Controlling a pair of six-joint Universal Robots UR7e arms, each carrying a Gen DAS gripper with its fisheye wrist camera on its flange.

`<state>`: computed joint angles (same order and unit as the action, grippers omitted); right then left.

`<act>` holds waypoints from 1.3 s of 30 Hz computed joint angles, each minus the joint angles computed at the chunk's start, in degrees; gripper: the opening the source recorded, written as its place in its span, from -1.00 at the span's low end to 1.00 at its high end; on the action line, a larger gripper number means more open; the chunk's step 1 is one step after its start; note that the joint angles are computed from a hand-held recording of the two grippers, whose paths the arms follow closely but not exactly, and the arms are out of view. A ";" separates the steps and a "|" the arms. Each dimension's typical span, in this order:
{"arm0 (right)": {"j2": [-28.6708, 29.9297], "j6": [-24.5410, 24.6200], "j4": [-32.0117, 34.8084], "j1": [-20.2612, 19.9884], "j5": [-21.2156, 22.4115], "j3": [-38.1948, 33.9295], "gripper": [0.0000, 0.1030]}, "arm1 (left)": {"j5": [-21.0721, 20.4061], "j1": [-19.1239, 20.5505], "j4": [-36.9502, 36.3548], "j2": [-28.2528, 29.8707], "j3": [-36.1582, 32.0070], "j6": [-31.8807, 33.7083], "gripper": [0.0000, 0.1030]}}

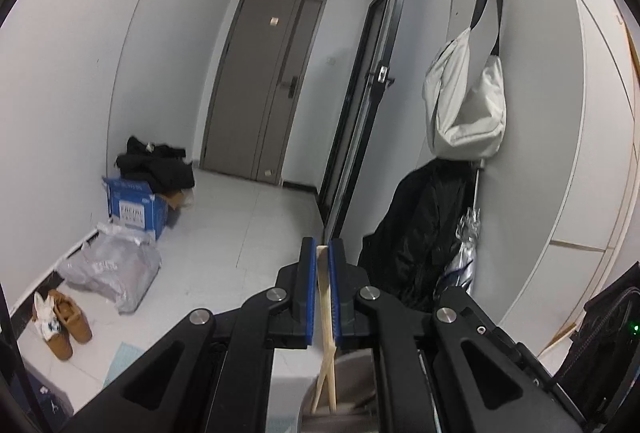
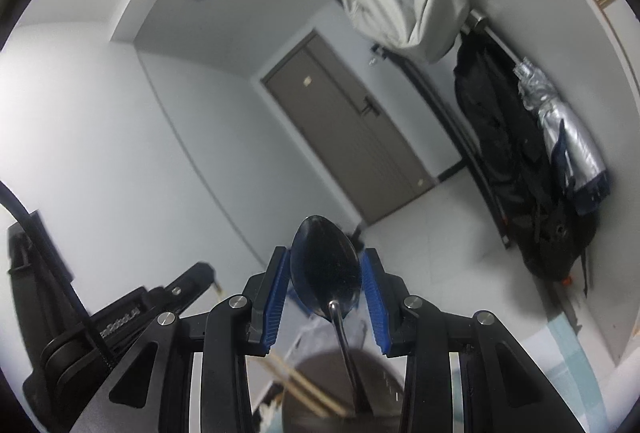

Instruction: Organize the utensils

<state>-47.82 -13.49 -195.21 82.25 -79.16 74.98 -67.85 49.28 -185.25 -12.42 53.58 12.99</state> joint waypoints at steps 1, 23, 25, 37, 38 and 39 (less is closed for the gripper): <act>-0.55 -0.71 0.60 0.04 -0.46 0.78 -0.31 | -0.52 0.11 1.04 -0.51 0.63 -0.45 -0.94; -14.71 -6.06 15.78 1.15 -8.73 14.24 0.14 | 5.46 -2.47 10.12 -13.48 16.91 -12.05 0.27; -16.69 -6.68 14.27 1.36 -9.14 17.08 0.19 | 8.24 -3.21 9.96 -14.32 18.64 -13.13 0.35; -22.05 -9.77 11.42 4.35 -15.03 25.40 0.58 | 17.70 -6.55 6.31 -17.80 27.49 -14.72 0.82; -22.37 -10.10 11.33 4.58 -15.45 26.13 0.61 | 18.24 -6.73 6.12 -17.89 28.14 -14.64 0.87; -22.56 -10.57 10.99 4.85 -16.28 26.83 0.61 | 18.60 -6.84 5.97 -18.02 28.84 -14.61 0.91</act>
